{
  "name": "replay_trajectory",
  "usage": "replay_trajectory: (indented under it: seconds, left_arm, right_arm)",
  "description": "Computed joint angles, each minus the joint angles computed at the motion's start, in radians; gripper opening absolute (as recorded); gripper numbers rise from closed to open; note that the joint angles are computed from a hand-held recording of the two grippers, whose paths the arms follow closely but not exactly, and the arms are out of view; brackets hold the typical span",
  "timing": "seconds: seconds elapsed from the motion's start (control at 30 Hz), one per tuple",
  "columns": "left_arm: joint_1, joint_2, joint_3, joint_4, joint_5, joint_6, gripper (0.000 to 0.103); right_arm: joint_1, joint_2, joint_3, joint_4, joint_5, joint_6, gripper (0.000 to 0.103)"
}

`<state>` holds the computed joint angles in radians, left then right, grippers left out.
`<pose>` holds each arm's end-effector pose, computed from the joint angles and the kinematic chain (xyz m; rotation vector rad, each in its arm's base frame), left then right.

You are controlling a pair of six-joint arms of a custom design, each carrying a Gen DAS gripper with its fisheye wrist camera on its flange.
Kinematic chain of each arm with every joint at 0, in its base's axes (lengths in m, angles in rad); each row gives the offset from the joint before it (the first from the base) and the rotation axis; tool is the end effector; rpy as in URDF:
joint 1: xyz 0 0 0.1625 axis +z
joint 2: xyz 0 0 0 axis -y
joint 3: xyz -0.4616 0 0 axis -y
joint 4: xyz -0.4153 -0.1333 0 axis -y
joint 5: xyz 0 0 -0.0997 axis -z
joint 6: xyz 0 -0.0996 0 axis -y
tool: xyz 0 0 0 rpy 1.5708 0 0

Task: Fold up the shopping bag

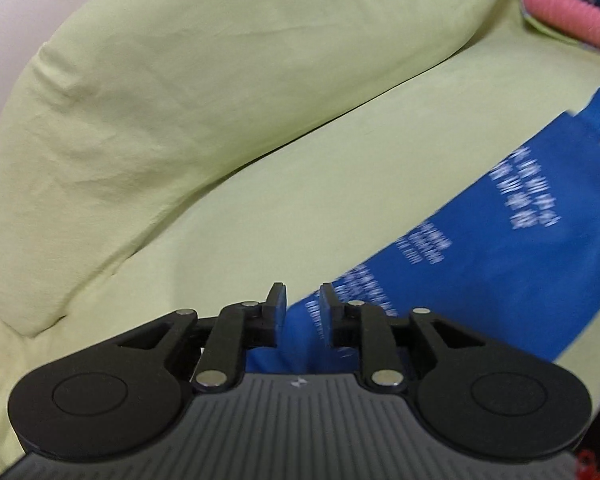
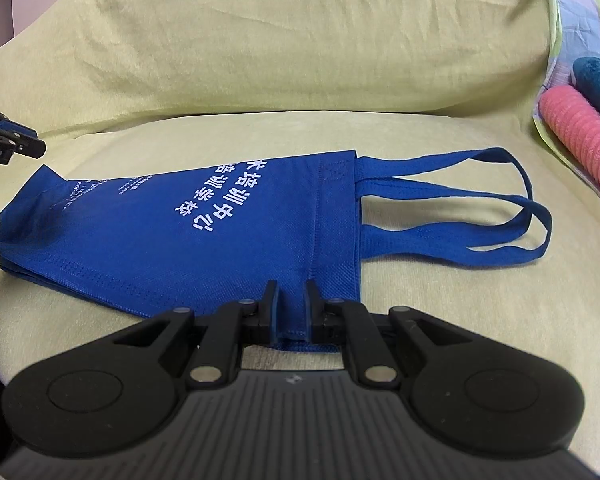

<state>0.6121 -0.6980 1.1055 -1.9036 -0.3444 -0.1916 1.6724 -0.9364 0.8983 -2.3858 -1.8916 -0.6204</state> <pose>-0.5504 -0.6638 0.2536 0.7881 1.8140 -0.6948 0.1851 -0.8108 0.5631 0.6977 -2.3585 0.9756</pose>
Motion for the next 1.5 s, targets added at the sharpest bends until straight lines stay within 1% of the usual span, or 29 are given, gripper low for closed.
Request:
replay_trajectory:
  seconds: [0.17, 0.2, 0.23, 0.27, 0.3, 0.33, 0.37, 0.43, 0.47, 0.53, 0.63, 0.7, 0.73, 0.77, 0.83, 0.87, 0.93, 1.0, 1.03, 1.07, 1.1, 1.13, 1.2, 1.27, 1.3, 1.33, 1.4, 1.47, 1.5]
  left_arm:
    - [-0.014, 0.035, -0.045, -0.04, -0.06, 0.045, 0.026]
    - [-0.013, 0.041, -0.042, -0.073, -0.075, 0.071, 0.026]
    - [-0.013, 0.046, -0.034, -0.119, -0.099, 0.109, 0.023]
    - [-0.013, 0.047, -0.028, -0.157, -0.135, 0.149, 0.021]
    - [-0.012, 0.046, -0.02, -0.193, -0.191, 0.2, 0.019]
    - [-0.011, 0.046, -0.01, -0.222, -0.251, 0.254, 0.013]
    - [-0.009, 0.048, -0.002, -0.246, -0.305, 0.305, 0.01]
    - [-0.002, 0.062, 0.003, -0.255, -0.391, 0.377, 0.009]
    - [0.004, 0.072, 0.0, -0.244, -0.418, 0.399, 0.009]
    - [0.015, 0.095, -0.001, -0.214, -0.416, 0.414, 0.009]
    - [0.019, 0.105, 0.022, -0.288, -0.407, 0.455, 0.006]
    - [0.017, 0.113, 0.007, -0.269, -0.401, 0.457, 0.005]
    - [0.016, 0.118, 0.0, -0.26, -0.397, 0.458, 0.0]
    - [0.015, 0.118, 0.001, -0.262, -0.394, 0.466, 0.0]
    - [0.013, 0.115, 0.018, -0.285, -0.391, 0.485, 0.0]
    - [0.013, 0.114, 0.022, -0.291, -0.392, 0.482, 0.0]
    - [0.014, 0.112, 0.028, -0.301, -0.394, 0.479, 0.0]
    - [0.016, 0.114, 0.029, -0.304, -0.396, 0.482, 0.0]
    - [0.016, 0.114, 0.03, -0.305, -0.396, 0.485, 0.0]
    - [0.016, 0.115, 0.03, -0.307, -0.395, 0.489, 0.0]
    - [0.015, 0.114, 0.033, -0.308, -0.394, 0.49, 0.0]
    - [0.015, 0.113, 0.035, -0.31, -0.394, 0.49, 0.0]
    - [0.016, 0.111, 0.037, -0.311, -0.399, 0.486, 0.0]
    - [0.019, 0.11, 0.034, -0.31, -0.408, 0.481, 0.0]
    - [0.021, 0.11, 0.031, -0.308, -0.415, 0.477, 0.0]
    - [0.024, 0.11, 0.028, -0.305, -0.422, 0.474, 0.0]
    - [0.027, 0.112, 0.021, -0.302, -0.43, 0.48, 0.0]
    - [0.03, 0.117, 0.008, -0.292, -0.435, 0.499, 0.0]
    - [0.032, 0.122, -0.004, -0.281, -0.439, 0.514, 0.0]
  right_arm:
    - [0.0, 0.001, -0.003, 0.004, 0.001, 0.001, 0.009]
    - [0.0, -0.001, -0.001, 0.004, 0.001, 0.002, 0.009]
    - [0.0, -0.002, 0.0, 0.004, 0.001, 0.003, 0.009]
    - [0.001, -0.003, 0.002, 0.004, 0.0, 0.005, 0.009]
    - [0.001, -0.003, 0.003, 0.003, 0.001, 0.005, 0.008]
    - [0.0, -0.005, 0.005, 0.001, 0.003, 0.005, 0.008]
    - [0.0, -0.006, 0.008, -0.001, 0.004, 0.005, 0.008]
    - [-0.002, -0.007, 0.006, 0.004, 0.009, 0.008, 0.008]
    - [-0.003, -0.007, 0.005, 0.007, 0.012, 0.009, 0.008]
    - [-0.004, -0.008, 0.004, 0.013, 0.018, 0.01, 0.008]
    - [-0.006, -0.008, -0.001, 0.022, 0.026, 0.014, 0.008]
    - [-0.006, -0.009, -0.006, 0.03, 0.028, 0.029, 0.009]
    - [-0.002, -0.013, -0.005, 0.03, 0.019, 0.052, 0.012]
    - [0.002, -0.022, 0.004, 0.023, 0.012, 0.096, 0.016]
    - [-0.002, -0.069, 0.061, 0.005, 0.054, 0.217, 0.026]
    - [-0.008, -0.091, 0.079, 0.025, 0.089, 0.281, 0.026]
    - [-0.02, -0.123, 0.109, 0.06, 0.132, 0.401, 0.028]
    - [-0.032, -0.132, 0.112, 0.1, 0.152, 0.517, 0.029]
    - [-0.044, -0.134, 0.112, 0.107, 0.183, 0.582, 0.029]
    - [-0.055, -0.135, 0.113, 0.108, 0.219, 0.643, 0.03]
    - [-0.067, -0.132, 0.11, 0.105, 0.253, 0.718, 0.034]
    - [-0.074, -0.129, 0.112, 0.087, 0.275, 0.765, 0.037]
    - [-0.087, -0.122, 0.116, 0.048, 0.316, 0.857, 0.038]
    - [-0.088, -0.109, 0.111, 0.021, 0.315, 0.894, 0.034]
    - [-0.086, -0.103, 0.11, 0.007, 0.307, 0.903, 0.024]
    - [-0.081, -0.095, 0.103, 0.005, 0.281, 0.9, 0.011]
    - [-0.076, -0.081, 0.097, -0.011, 0.26, 0.868, 0.005]
    - [-0.064, -0.063, 0.077, -0.019, 0.229, 0.817, 0.004]
    - [-0.058, -0.033, 0.026, 0.01, 0.213, 0.79, 0.004]
